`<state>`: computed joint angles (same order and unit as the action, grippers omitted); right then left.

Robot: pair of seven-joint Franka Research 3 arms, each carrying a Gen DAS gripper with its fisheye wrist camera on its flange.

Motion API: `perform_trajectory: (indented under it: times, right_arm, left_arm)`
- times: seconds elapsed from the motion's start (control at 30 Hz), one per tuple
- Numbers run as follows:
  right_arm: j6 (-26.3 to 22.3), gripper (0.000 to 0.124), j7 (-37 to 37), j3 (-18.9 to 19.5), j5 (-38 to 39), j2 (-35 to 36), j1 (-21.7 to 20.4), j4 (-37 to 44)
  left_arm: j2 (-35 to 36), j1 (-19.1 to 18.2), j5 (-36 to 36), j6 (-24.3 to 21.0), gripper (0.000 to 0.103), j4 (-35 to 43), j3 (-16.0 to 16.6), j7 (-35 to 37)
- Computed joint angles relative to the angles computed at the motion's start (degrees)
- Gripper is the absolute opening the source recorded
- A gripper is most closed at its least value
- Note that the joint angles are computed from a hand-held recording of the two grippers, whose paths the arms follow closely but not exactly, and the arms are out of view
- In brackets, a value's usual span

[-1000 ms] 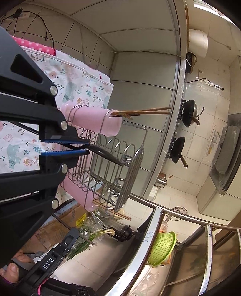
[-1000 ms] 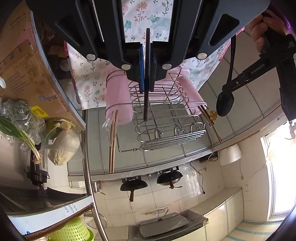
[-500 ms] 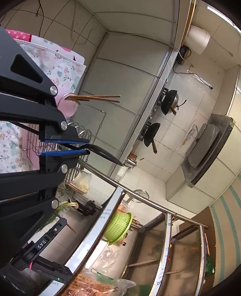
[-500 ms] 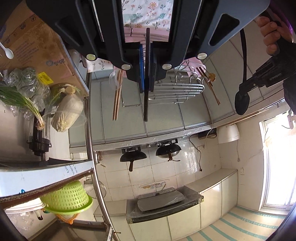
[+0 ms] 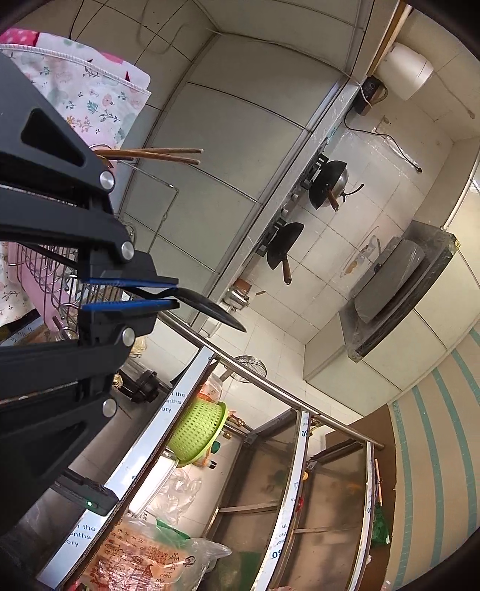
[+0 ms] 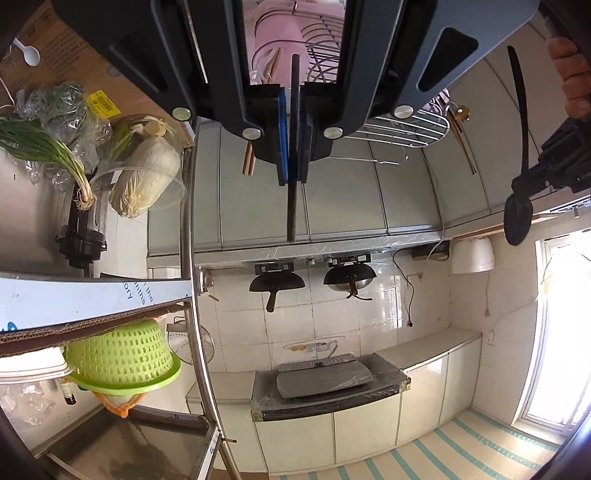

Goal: Organize utensils
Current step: 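Carry the chopstick over the pink cup with the right tool while the left tool carries the spoon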

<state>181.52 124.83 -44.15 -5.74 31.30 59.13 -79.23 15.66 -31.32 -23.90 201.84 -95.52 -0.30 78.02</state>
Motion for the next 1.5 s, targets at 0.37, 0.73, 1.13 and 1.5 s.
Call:
perform_trajectory:
  times: [0.37,0.73,1.13,1.5]
  right_arm:
    - [-1.0,0.005,-1.1,5.9,-2.3,1.9,-4.1,0.3]
    - [-0.8,0.005,-3.0,7.6,0.3,1.7,-4.9,-0.8]
    - [-3.5,0.005,-1.1,10.7,-2.4,2.2,-7.5,1.1]
    - [-2.7,0.005,4.1,9.4,-7.0,0.0,-5.3,-2.4]
  left_arm:
    - [8.5,6.0,11.9,5.9,0.005,8.3,-3.0,-11.3]
    - [23.6,-4.1,-14.9,9.9,0.005,28.4,7.3,13.4]
    - [28.0,-0.1,-16.5,8.0,0.005,32.6,2.1,18.9]
    - [15.4,0.7,-13.9,12.6,0.005,9.2,-2.5,14.5]
